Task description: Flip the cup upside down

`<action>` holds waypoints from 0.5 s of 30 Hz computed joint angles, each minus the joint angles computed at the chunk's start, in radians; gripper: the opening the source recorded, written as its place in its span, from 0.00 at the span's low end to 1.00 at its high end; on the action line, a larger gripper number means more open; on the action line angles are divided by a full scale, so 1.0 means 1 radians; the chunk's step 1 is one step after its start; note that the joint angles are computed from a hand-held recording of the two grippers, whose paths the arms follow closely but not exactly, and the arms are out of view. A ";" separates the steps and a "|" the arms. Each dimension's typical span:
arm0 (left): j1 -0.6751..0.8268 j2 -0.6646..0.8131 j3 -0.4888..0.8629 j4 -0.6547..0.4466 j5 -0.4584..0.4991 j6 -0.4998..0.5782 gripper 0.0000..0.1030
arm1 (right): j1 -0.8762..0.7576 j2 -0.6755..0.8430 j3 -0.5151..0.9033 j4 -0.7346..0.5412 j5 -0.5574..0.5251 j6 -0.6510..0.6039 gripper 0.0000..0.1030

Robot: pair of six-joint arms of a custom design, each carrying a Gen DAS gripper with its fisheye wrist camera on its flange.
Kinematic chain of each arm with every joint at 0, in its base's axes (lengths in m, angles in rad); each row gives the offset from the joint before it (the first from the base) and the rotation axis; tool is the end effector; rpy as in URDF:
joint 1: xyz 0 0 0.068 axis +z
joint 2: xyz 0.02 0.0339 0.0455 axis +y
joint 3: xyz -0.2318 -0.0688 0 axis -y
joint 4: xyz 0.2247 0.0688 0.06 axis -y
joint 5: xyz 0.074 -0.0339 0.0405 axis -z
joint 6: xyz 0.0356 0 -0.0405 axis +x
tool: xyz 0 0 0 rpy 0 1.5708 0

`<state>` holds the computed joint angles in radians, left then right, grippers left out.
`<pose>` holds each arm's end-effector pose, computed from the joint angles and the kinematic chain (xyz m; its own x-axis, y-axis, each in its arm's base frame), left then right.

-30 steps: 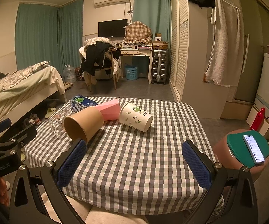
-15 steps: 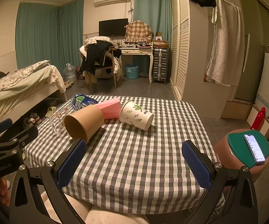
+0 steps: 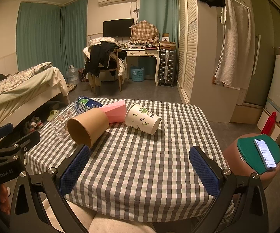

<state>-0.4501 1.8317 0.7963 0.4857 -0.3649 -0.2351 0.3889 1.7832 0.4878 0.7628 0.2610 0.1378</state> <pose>0.3094 -0.1354 0.1188 -0.4883 -0.0057 -0.8727 0.0192 0.9997 -0.0173 0.2636 0.0981 0.0851 -0.4875 -0.0563 -0.8713 -0.0946 0.9955 -0.0114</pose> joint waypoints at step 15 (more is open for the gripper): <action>0.005 0.012 0.005 0.002 0.005 -0.008 1.00 | 0.019 0.022 0.012 -0.002 0.007 0.003 1.00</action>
<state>-0.4451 1.8435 0.8014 0.4878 -0.3595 -0.2426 0.4079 1.8048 0.4996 0.7612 0.2675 0.1413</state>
